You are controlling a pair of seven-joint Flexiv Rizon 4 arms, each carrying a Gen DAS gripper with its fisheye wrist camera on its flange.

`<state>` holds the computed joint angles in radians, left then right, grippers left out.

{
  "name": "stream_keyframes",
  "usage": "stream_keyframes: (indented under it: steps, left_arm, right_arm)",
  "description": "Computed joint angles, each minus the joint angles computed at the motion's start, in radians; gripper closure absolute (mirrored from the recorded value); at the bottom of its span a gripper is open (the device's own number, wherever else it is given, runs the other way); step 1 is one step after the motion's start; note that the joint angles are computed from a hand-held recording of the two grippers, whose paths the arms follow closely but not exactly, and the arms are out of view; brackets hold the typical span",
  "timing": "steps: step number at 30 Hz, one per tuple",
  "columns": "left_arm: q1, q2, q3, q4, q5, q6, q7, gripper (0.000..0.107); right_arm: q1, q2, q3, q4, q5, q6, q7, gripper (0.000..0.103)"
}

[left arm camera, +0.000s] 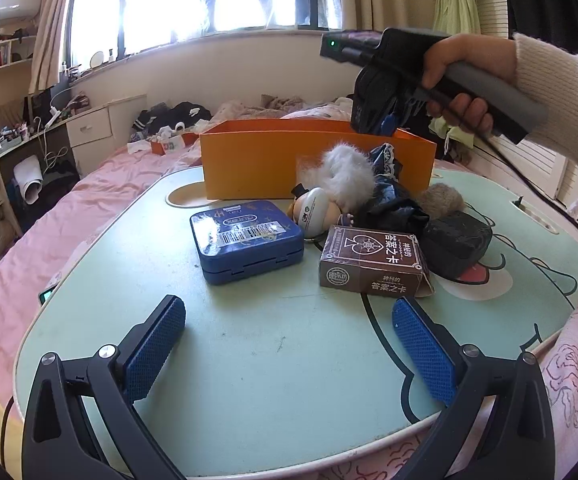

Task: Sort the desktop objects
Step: 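Reach into the box and grasp the silver round knob with the right gripper, then lift the silver knob out and place it beside the box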

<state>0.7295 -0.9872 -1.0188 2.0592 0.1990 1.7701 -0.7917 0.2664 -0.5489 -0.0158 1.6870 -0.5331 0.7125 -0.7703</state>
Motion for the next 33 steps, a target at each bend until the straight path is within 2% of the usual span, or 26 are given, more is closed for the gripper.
stream_keyframes:
  steps: [5, 10, 15, 20, 24, 29, 33]
  left_arm:
    - [-0.002, -0.004, -0.001, -0.001, 0.002, 0.002, -0.001, 0.004]
    - [-0.004, -0.004, 0.001, 0.002, 0.007, 0.008, -0.005, 0.004]
    - [-0.003, -0.004, 0.000, 0.002, 0.010, 0.008, -0.006, 0.004]
    - [-0.005, -0.004, 0.001, 0.001, 0.010, 0.008, -0.008, 0.004]
    - [-0.003, -0.005, 0.000, 0.002, 0.011, 0.008, -0.007, 0.004]
    - [-0.004, -0.005, 0.001, 0.002, 0.011, 0.008, -0.007, 0.004]
    - [-0.004, -0.006, 0.001, 0.002, 0.012, 0.008, -0.007, 0.004]
  right_arm:
    - [0.021, -0.045, -0.012, -0.056, -0.004, -0.113, 0.013, 0.081]
    - [0.013, -0.054, -0.008, -0.066, 0.013, -0.114, 0.028, 0.085]
    - [0.006, 0.004, -0.002, 0.002, 0.001, -0.004, 0.054, 0.086]
    - [0.009, 0.165, 0.008, 0.191, -0.079, 0.228, 0.158, 0.086]
    - [0.007, 0.276, 0.046, 0.352, -0.119, 0.398, 0.227, 0.086]
    - [0.012, 0.319, 0.073, 0.468, -0.131, 0.507, 0.298, 0.086]
    - [0.010, 0.323, 0.061, 0.540, -0.132, 0.619, 0.372, 0.086]
